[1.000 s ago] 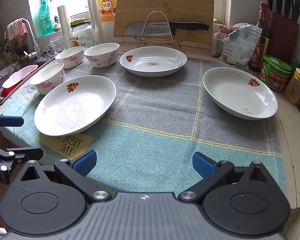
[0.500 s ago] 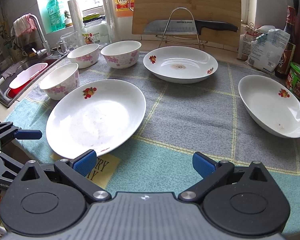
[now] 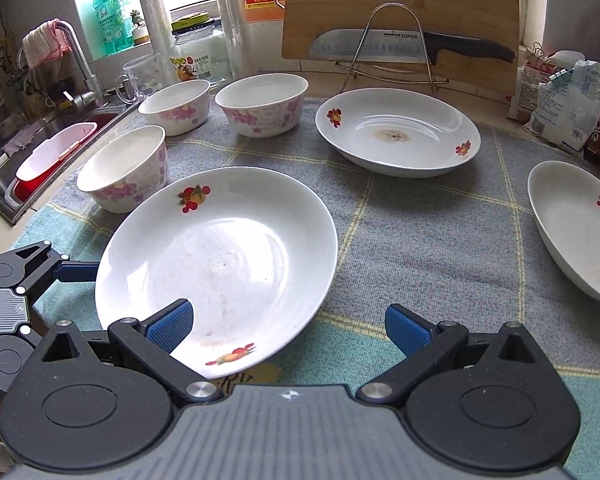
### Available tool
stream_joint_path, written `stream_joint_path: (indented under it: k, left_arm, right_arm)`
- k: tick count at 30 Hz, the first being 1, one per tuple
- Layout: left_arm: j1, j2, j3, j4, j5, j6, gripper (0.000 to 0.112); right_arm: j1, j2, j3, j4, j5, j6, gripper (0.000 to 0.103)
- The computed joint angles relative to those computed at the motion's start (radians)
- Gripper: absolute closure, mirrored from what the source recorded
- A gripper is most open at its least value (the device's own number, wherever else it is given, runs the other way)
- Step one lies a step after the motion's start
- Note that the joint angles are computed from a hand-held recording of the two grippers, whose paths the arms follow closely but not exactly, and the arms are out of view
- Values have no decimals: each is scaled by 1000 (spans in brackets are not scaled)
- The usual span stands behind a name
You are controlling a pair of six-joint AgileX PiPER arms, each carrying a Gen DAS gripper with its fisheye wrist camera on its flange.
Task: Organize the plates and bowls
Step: 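Close the right gripper on the rim of the large plate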
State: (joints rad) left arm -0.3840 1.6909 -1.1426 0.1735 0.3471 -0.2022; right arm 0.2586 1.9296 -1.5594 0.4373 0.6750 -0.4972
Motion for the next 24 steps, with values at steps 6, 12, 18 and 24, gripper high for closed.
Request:
stream_joint_path:
  k: [6,12,18,24]
  left_arm:
    - [44,0,19,-253,-50,319,9]
    - [67,-13,78,-498,-138,594,9]
    - [76,-12,85,-582,-148,690,9]
    - [84,-12,91,-689,-151,811,9]
  right_arm:
    - [32,46,-58,-25,26,79,0]
    - [51,92,-127,-71,68,125,0]
    - [34,185,-277,-58,169,116,0]
    - [22,294,-450,-35,288,91,0]
